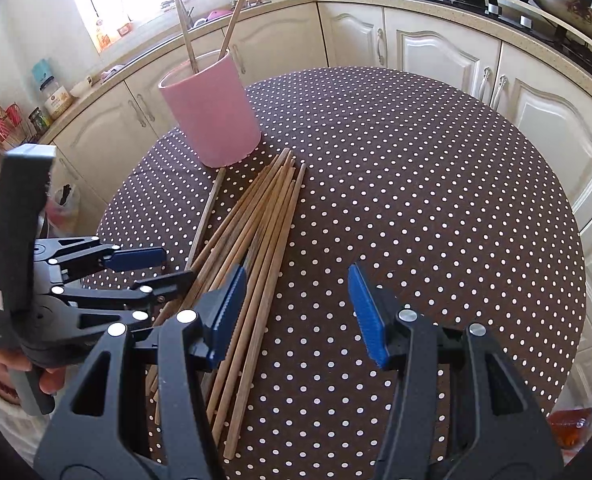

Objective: Organize utensils
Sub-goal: 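Grasp another chopstick with the left tool while the right tool grasps one too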

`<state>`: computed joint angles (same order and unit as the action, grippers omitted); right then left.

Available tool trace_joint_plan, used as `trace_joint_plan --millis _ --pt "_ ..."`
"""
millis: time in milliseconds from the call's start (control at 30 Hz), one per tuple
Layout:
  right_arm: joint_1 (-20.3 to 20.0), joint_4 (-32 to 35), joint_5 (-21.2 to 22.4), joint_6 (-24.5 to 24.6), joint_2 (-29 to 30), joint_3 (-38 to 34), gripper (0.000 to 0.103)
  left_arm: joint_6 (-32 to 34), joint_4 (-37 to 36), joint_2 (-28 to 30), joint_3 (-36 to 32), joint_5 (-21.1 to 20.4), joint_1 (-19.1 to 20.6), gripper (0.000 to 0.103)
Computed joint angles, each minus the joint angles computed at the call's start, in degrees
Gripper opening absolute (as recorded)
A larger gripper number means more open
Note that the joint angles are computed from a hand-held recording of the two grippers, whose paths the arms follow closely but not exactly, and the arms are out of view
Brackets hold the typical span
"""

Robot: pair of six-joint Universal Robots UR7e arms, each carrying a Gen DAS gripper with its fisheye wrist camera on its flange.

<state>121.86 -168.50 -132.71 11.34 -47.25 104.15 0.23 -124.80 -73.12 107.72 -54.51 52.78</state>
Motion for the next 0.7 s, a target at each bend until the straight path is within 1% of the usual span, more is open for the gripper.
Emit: trace_joint_plan --millis 67,100,133,300,400,433,500,567,633,700 --pt "-0.09 0.68 -0.31 0.13 0.06 -0.21 0.053 -0.84 0.07 -0.06 -0.16 0.00 0.11 0.029" --pt "-0.07 0.87 -0.64 0.18 0.09 -0.19 0.053 -1.18 0.71 -0.19 -0.72 -1.32 0.61 0.016" --pt "-0.13 1.56 -0.95 0.24 0.15 -0.43 0.053 -1.56 1.55 -0.26 -1.37 -3.01 1.16 0.011" --pt "-0.57 6.07 -1.43 0.34 0.81 -2.08 0.053 -1.66 1.55 -1.91 -1.08 -4.16 2.43 0.009" --pt "-1.14 10.05 -0.72 1.01 1.36 -3.61 0.052 -1.73 1.83 -3.59 -0.54 -6.41 3.41 0.007" --pt "-1.29 11.08 -0.31 1.08 1.53 -4.09 0.051 -1.62 2.05 -4.11 -0.37 -7.28 3.74 0.006" --pt "-1.55 12.89 0.47 1.42 1.75 -4.81 0.041 -1.38 2.64 -5.00 -0.32 -8.85 4.50 0.006" --pt "-1.74 14.99 0.57 1.87 2.13 -5.76 0.034 -1.00 3.16 -6.43 0.26 -9.00 4.87 0.006" --pt "-1.81 16.56 -0.19 2.49 2.45 -6.39 0.034 -0.78 3.38 -7.22 0.59 -9.26 5.02 0.006" --pt "-2.04 16.91 0.50 2.97 2.60 -6.62 0.034 -0.67 3.96 -8.50 1.09 -9.78 5.41 0.006"
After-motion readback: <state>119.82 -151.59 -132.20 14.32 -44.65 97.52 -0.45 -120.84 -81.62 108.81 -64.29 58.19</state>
